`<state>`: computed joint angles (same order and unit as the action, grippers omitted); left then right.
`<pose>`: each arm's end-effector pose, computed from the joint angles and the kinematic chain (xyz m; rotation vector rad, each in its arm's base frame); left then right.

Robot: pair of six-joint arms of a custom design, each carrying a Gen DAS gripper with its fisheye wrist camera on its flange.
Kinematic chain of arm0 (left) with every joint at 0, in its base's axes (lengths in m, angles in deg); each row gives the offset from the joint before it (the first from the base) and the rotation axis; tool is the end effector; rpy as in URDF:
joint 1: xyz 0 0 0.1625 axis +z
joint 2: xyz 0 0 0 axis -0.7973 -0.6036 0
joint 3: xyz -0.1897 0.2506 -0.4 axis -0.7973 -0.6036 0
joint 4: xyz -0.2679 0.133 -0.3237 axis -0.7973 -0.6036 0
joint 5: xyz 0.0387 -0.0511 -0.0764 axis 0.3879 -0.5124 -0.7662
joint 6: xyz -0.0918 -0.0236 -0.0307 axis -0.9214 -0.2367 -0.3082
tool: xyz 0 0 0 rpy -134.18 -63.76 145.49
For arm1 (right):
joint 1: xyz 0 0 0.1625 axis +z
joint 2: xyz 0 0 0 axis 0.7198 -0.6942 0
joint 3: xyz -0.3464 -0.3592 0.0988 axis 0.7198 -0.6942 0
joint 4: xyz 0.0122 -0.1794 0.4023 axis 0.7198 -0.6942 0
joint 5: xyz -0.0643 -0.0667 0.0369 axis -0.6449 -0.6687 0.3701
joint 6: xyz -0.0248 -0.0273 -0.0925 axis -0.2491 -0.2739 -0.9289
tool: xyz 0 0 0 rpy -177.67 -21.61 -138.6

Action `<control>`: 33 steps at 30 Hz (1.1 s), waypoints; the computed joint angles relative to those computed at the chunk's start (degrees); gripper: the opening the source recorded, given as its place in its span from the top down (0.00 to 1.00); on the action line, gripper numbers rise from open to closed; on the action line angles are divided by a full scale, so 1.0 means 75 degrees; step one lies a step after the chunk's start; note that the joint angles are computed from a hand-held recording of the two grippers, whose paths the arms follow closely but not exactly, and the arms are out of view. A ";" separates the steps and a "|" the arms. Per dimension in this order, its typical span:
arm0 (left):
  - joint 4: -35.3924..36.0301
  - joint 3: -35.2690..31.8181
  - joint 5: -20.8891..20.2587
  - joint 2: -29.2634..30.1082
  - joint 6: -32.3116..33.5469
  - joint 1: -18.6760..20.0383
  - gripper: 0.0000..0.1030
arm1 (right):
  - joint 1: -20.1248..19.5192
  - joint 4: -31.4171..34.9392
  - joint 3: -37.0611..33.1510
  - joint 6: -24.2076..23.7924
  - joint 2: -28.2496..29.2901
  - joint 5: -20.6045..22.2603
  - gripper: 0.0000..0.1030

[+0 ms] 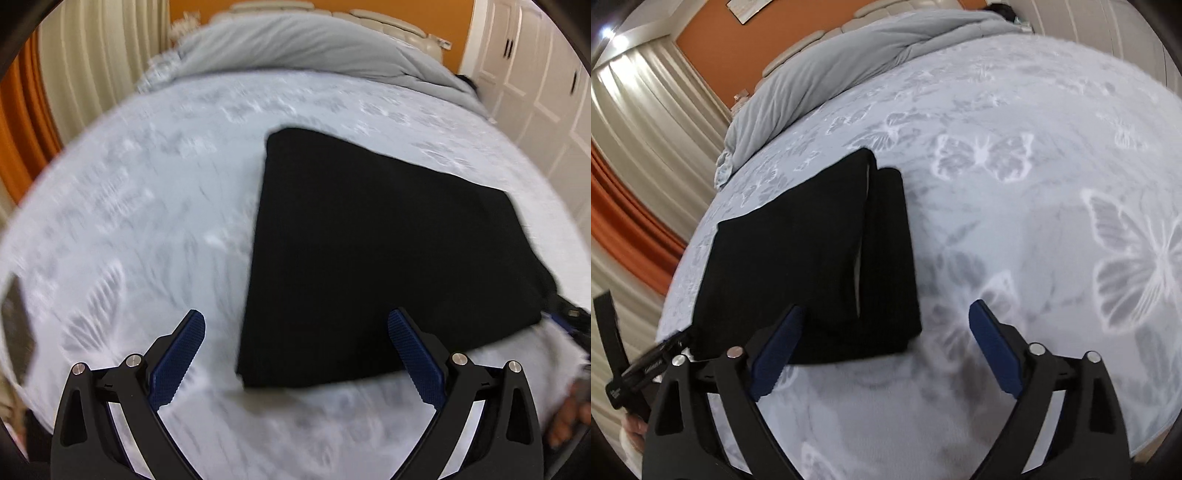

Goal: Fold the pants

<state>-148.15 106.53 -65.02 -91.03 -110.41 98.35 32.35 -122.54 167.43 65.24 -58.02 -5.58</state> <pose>-0.3163 -0.6261 0.0461 0.1199 2.3337 -0.8148 -0.0103 -0.6700 0.3662 0.1766 -2.7764 0.8058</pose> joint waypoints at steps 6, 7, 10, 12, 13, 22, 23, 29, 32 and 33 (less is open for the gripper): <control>-0.1031 0.0413 -0.1637 -0.0317 -0.0008 0.0476 0.05 | 0.0017 0.0855 -0.0326 0.0246 0.0244 0.0451 0.08; -0.1103 0.0390 -0.1726 -0.0305 -0.0055 0.0539 0.05 | 0.0014 0.0897 -0.0376 0.0294 0.0292 0.0567 0.07; -0.1353 0.0152 -0.2250 -0.0194 -0.0070 0.0780 0.05 | -0.0037 0.1087 -0.0639 0.0488 0.0463 0.0957 0.04; -0.1547 -0.0082 -0.2650 -0.0076 -0.0097 0.0938 0.05 | -0.0119 0.1236 -0.0803 0.0659 0.0568 0.1334 0.04; -0.1590 -0.0198 -0.2808 -0.0013 -0.0136 0.0998 0.05 | -0.0141 0.1253 -0.0850 0.0727 0.0607 0.1441 0.04; -0.1530 -0.0778 -0.2726 0.0287 -0.0763 0.1087 0.05 | -0.0557 0.1675 -0.0777 0.1242 0.0359 0.2889 0.04; -0.1582 -0.0721 -0.2945 0.0228 -0.0774 0.1127 0.05 | -0.0689 0.1729 -0.0703 0.1347 0.0267 0.3282 0.04; -0.1631 -0.0673 -0.3223 0.0164 -0.0719 0.1226 0.05 | -0.0634 0.2129 -0.1032 0.1380 0.0460 0.3220 0.04; -0.1362 -0.0868 -0.2750 0.0308 -0.0792 0.1116 0.05 | -0.0153 0.1840 -0.1216 0.0676 0.0806 0.1821 0.06; -0.1210 -0.0970 -0.2538 0.0382 -0.0840 0.1069 0.05 | -0.0018 0.1495 -0.1139 0.0466 0.0869 0.1346 0.15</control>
